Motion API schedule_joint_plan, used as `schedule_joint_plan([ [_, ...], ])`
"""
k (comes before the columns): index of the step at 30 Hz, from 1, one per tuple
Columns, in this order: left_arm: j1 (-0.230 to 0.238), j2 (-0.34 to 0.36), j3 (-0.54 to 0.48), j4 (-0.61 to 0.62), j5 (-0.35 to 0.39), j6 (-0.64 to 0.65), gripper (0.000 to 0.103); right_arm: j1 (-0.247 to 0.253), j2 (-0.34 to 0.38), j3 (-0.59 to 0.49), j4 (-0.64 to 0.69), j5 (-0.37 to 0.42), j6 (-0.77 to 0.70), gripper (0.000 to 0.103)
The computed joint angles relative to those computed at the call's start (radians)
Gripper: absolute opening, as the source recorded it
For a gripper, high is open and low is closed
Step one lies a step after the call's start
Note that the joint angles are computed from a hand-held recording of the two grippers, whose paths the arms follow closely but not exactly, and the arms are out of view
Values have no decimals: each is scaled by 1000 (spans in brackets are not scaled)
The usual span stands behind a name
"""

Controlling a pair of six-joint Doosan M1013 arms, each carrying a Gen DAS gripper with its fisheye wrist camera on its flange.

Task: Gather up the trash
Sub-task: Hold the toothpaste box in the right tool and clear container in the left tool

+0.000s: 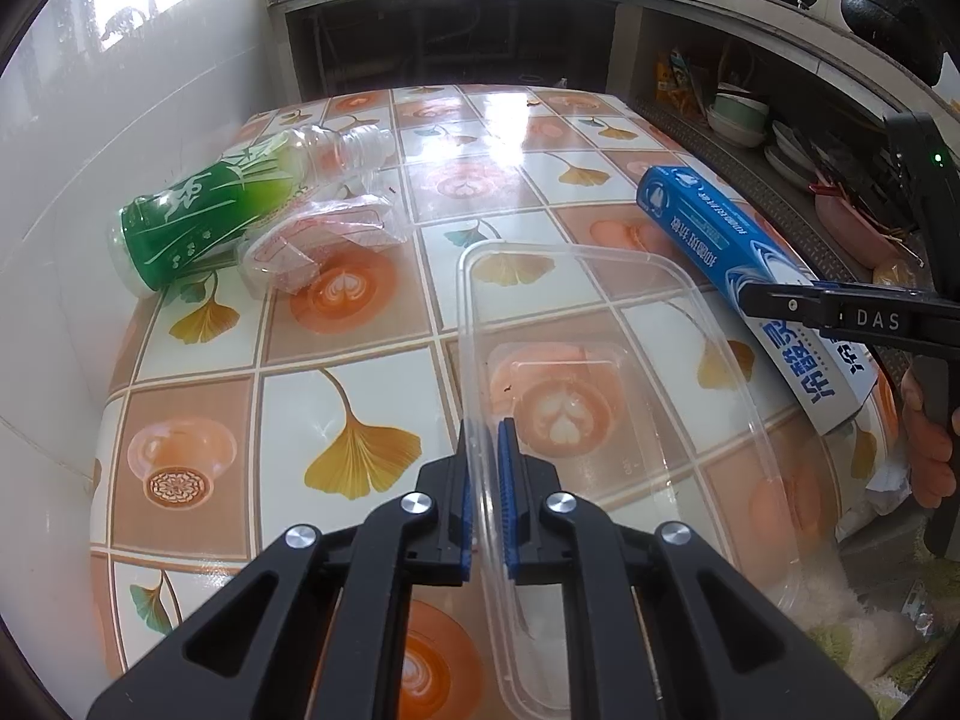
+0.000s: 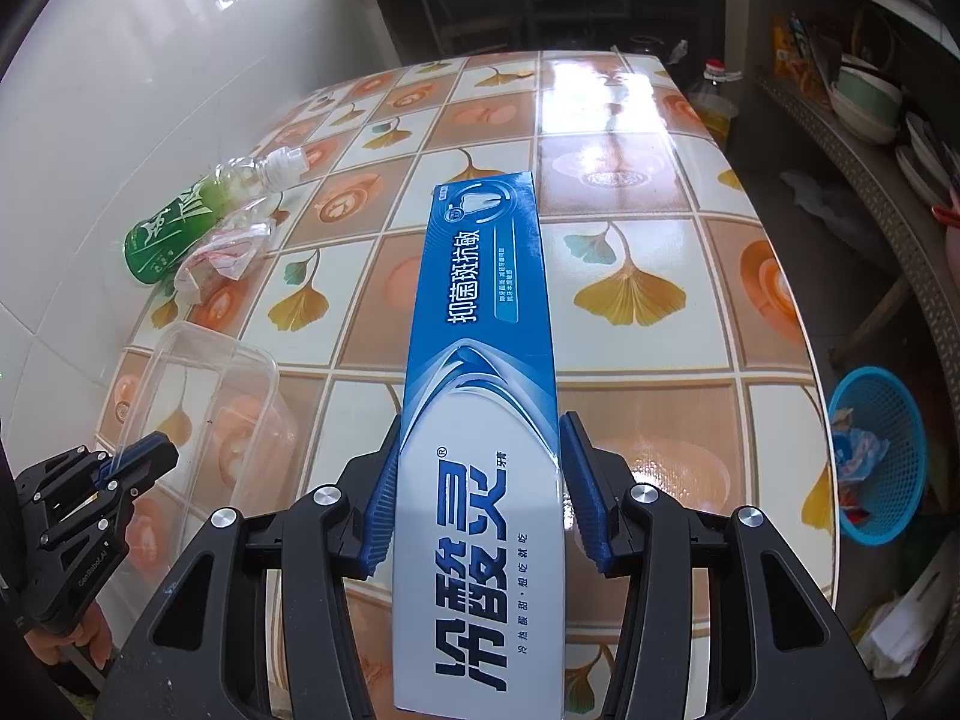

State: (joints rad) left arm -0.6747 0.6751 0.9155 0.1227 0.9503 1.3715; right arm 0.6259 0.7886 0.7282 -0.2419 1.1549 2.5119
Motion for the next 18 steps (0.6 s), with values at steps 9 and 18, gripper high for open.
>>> schedule_joint_plan([
  [9,-1,-1,-2,0,0,-3,7,0,-1,3,3,-3,1,46],
  [18,-3,-4,-7,3,-4,-1,5,-1,-9,19,5,-19,6,46],
])
